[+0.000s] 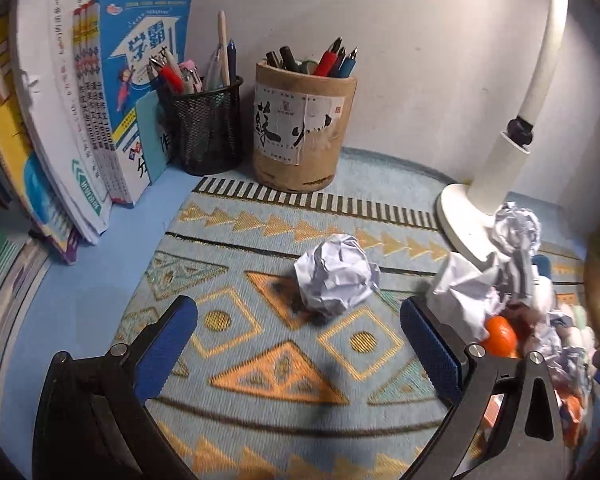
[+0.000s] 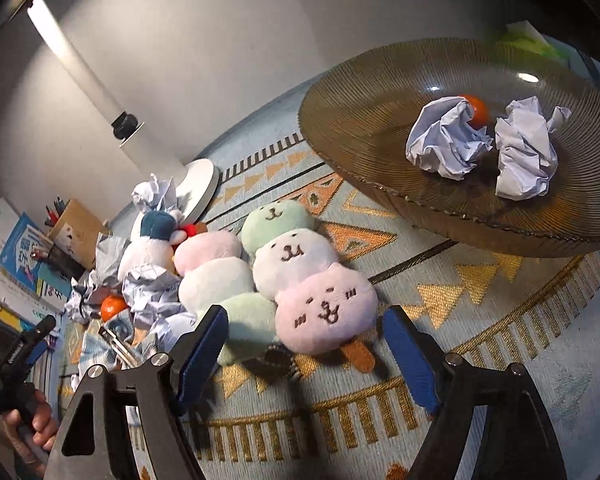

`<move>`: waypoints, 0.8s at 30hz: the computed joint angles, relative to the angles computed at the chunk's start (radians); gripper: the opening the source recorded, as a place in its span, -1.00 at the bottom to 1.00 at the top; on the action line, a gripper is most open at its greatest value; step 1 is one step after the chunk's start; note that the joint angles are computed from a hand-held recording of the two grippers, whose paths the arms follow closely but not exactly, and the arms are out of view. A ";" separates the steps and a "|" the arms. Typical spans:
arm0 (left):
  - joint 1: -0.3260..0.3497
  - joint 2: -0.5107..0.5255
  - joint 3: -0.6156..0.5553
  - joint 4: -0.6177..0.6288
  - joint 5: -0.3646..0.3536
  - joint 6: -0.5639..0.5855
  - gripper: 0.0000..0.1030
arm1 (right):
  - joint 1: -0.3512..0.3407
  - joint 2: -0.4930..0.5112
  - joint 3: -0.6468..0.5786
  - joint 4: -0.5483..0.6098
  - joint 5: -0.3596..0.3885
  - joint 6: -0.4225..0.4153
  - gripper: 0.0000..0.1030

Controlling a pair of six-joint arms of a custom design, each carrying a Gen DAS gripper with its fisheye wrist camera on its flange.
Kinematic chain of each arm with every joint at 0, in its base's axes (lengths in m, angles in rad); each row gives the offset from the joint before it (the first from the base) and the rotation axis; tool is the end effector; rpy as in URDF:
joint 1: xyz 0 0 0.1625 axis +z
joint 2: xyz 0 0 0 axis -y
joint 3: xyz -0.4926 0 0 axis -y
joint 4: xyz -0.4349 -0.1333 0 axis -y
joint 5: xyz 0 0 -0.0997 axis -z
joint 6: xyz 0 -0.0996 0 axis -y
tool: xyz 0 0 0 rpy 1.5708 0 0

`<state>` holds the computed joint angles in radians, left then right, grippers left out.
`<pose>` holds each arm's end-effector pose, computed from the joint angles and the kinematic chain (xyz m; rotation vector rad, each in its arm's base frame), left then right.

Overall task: Organize objects
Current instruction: 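Move both tools back toward the paper balls and plush toys, then grasp a paper ball with the left gripper while the right gripper grasps the plush stack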

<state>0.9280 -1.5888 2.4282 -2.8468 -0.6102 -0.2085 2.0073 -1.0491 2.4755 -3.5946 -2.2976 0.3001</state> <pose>-0.0654 -0.4459 0.3218 0.2321 2.2661 -0.9440 0.2436 -0.3635 0.1537 -0.1204 -2.4874 1.0492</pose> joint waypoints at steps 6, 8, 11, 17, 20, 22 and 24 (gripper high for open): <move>0.080 0.106 -0.079 -0.015 -0.040 0.031 0.89 | -0.009 0.038 -0.037 -0.008 -0.024 -0.072 0.26; 0.073 0.127 -0.090 -0.009 -0.018 0.046 0.66 | 0.001 0.050 -0.040 -0.027 -0.041 -0.090 0.17; 0.078 0.141 -0.103 0.001 -0.040 0.057 0.13 | -0.003 0.054 -0.036 -0.048 -0.034 -0.091 0.09; 0.014 0.092 -0.060 0.025 -0.020 0.051 -0.20 | -0.012 0.043 -0.007 -0.123 0.005 -0.100 -0.11; -0.045 -0.013 -0.015 0.093 -0.042 -0.003 -0.20 | -0.013 0.026 0.017 -0.136 0.028 -0.082 -0.12; -0.098 -0.090 0.018 0.147 -0.042 -0.041 -0.20 | -0.005 0.010 0.044 -0.149 0.034 -0.063 -0.12; -0.177 -0.178 0.061 0.225 -0.033 -0.101 -0.20 | 0.009 -0.018 0.081 -0.170 0.045 -0.030 -0.12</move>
<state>0.7514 -1.7665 2.4887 -2.6219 -0.6431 -0.3095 2.0165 -1.0671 2.5567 -3.7648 -2.2529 0.2704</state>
